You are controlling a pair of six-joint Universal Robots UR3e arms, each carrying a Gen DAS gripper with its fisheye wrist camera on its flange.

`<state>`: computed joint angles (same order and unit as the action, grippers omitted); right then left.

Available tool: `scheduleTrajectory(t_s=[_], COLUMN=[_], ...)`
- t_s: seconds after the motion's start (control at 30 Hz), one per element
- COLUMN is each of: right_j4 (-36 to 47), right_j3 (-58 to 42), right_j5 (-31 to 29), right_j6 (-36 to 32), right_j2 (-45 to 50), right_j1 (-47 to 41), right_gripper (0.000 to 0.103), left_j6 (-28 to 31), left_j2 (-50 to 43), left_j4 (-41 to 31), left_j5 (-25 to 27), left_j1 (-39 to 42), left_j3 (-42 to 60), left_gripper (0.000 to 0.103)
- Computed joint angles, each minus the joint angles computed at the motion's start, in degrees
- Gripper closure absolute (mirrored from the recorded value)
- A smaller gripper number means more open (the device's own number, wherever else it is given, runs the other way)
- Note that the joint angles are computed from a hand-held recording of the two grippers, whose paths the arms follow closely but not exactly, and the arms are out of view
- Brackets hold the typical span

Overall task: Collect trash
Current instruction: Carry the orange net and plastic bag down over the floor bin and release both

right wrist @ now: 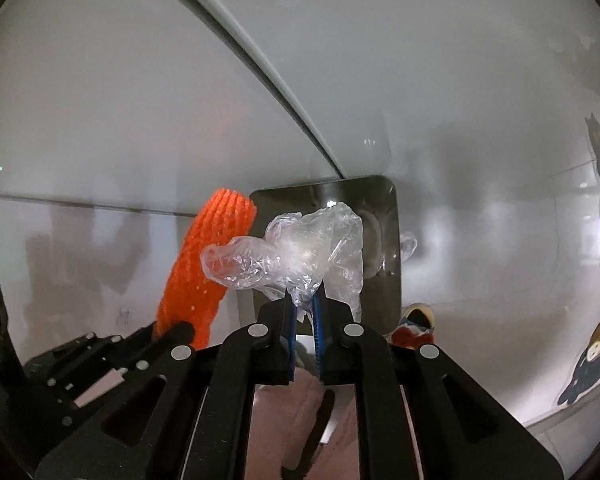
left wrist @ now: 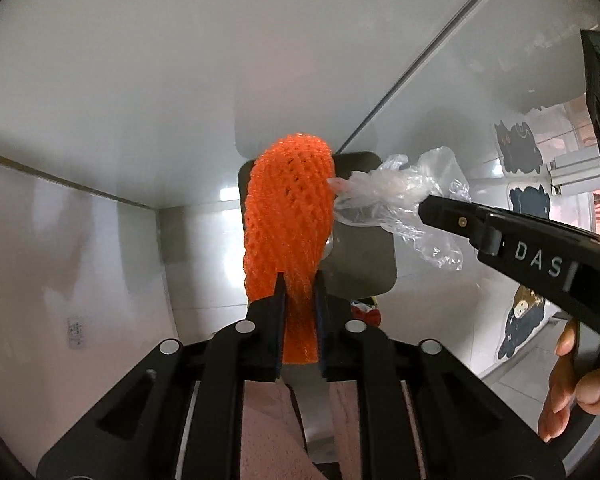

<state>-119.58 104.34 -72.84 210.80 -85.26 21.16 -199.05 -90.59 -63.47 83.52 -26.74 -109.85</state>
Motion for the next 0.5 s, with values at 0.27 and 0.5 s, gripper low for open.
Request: scheduleTrajectory(t_s=[0.27, 0.5], right_j4=[3.15, 7.48], right_j3=[-2.86, -7.65], right_j5=[-0.59, -2.95], right_j6=[-0.21, -0.14], right_j2=[-1.06, -2.58], right_j1=[-0.46, -0.33], right_gripper=[0.048, 0.032], left_j6=[-0.84, -0.6], left_j2=[-1.2, 1.45], left_j4=[-0.92, -6.14], left_j5=[1.24, 3.08], left_j1=[-0.62, -0.6], left_j3=[2.82, 7.7], left_gripper=[0.061, 0.037])
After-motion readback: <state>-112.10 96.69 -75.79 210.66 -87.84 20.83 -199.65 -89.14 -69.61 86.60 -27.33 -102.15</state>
